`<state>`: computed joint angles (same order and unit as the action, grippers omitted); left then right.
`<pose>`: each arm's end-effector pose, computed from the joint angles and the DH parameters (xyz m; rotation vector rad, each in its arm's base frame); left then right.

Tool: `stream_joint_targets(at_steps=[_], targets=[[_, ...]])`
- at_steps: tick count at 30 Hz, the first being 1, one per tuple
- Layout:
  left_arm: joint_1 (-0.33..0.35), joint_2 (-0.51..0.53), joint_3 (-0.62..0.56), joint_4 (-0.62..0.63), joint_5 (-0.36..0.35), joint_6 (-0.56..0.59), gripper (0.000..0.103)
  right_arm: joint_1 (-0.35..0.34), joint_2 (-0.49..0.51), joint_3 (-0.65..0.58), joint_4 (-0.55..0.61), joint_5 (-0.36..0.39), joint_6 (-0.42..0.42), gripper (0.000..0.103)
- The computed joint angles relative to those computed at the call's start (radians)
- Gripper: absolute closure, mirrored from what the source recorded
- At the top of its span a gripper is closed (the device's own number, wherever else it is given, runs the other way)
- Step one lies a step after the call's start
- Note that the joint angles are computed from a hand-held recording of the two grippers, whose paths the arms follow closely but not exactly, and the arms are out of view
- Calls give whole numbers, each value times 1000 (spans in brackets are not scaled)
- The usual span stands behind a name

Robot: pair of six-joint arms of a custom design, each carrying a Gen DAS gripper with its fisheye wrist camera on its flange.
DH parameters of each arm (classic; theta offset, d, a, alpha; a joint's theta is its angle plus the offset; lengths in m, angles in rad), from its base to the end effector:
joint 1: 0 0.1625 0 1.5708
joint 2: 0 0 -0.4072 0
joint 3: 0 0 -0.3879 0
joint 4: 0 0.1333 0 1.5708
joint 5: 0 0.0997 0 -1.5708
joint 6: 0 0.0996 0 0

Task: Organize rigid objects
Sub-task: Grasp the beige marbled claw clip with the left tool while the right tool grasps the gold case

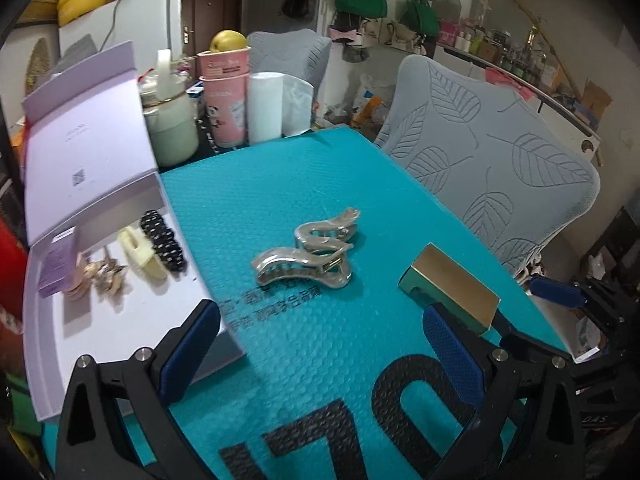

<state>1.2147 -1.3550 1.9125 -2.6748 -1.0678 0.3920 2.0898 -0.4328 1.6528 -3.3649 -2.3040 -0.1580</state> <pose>-0.0207 -0.5758 0.3323 0.7598 2.4377 -0.7019 0.3688 -0.5113 -0.0390 0.5376 -2.3421 0.8580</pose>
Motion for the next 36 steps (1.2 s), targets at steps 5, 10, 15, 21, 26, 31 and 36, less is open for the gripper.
stream_joint_targets(at_steps=[5, 10, 15, 21, 26, 31, 36], targets=[[12, 84, -67, 7, -5, 58, 0, -37, -1, -21, 44, 24, -9, 26], [-1, 162, -109, -29, 54, 153, 0, -68, -5, -32, 73, 37, -22, 26], [9, 216, -161, 11, 43, 220, 0, -89, -3, -51, 116, 49, -24, 26], [6, 275, -202, 19, 101, 284, 0, -105, -1, -63, 130, 61, -33, 26], [21, 303, -252, 104, 89, 244, 5, -120, -6, -63, 142, 89, -23, 26], [32, 334, -300, 212, 113, 156, 30, -131, -5, -61, 134, 116, -41, 26], [30, 309, -261, 206, 88, 120, 38, -137, 3, -68, 155, 119, -38, 26]])
